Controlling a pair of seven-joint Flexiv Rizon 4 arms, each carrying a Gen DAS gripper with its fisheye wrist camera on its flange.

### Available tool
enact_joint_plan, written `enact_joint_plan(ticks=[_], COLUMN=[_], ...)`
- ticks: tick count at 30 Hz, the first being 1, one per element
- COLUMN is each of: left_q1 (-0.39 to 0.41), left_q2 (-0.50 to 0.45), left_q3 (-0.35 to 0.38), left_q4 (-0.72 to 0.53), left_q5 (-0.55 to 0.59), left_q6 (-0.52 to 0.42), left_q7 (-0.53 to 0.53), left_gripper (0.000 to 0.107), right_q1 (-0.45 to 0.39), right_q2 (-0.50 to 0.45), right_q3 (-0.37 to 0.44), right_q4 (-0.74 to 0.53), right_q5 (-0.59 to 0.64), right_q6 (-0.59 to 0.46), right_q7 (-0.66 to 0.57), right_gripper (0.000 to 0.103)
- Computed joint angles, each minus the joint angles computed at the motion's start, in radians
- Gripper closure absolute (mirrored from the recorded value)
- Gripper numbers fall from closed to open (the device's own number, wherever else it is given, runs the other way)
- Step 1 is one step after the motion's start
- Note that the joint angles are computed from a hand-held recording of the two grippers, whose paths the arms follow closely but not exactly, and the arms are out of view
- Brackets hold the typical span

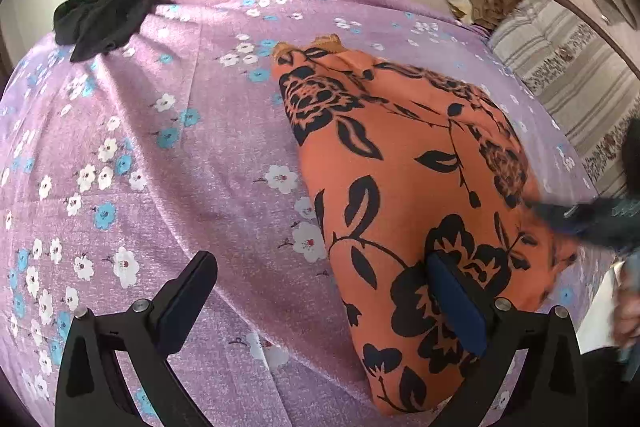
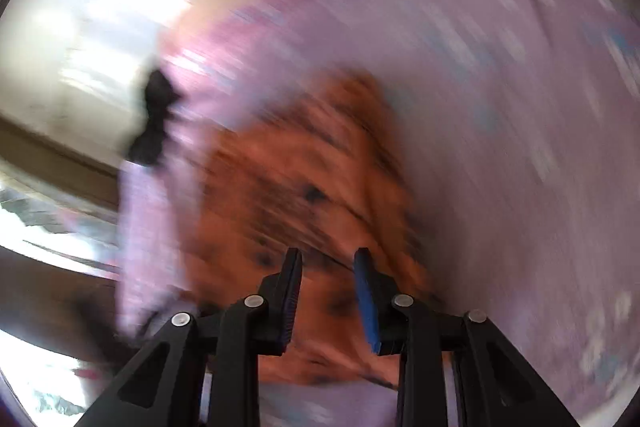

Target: Fold small clothes

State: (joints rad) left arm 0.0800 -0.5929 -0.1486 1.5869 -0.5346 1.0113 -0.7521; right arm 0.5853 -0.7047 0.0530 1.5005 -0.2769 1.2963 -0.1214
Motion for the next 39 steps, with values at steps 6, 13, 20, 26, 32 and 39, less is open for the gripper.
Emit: enact_joint_plan(ticks=[6,13,20,26,32,39], left_q1=[-0.005,-0.008,-0.009,-0.010,-0.013,-0.018], left_q2=[0.024,0.014,0.007,-0.001,0.000,0.000], left_q3=[-0.020,-0.013,-0.015,-0.019,-0.018,-0.011], left_q4=[0.066,0.043,0.035,0.030,0.032,0.024], left_q5=[0.002,0.018,0.027,0.031,0.038,0.051], left_q6=[0.145,0.122,0.121,0.134,0.139,0.128], left_q7=[0.060,0.040,0.038,0.039,0.035,0.023], left_gripper=[0.004,0.004,0.004,0.004,0.004,0.004], right_q1=[0.031,0.207,0.057,0.019,0.020,0.025], right_q2=[0.003,0.027,-0.026,-0.052,-0.053,-0.047], right_q3=[-0.052,-0.322,-0.105,-0.069,-0.065,-0.073], right_q4=[0.030,0.075,-0.050,-0.059,-0.071,-0.051], right_q5=[-0.010,-0.154,-0.117,-0.084,-0.087,-0.083], right_q6=[0.079,0.176,-0.046,-0.002,-0.024,-0.006], right_q7=[0.050,0.208,0.143,0.106,0.072,0.077], right_gripper=[0.074,0.073,0.073,0.073,0.073,0.073])
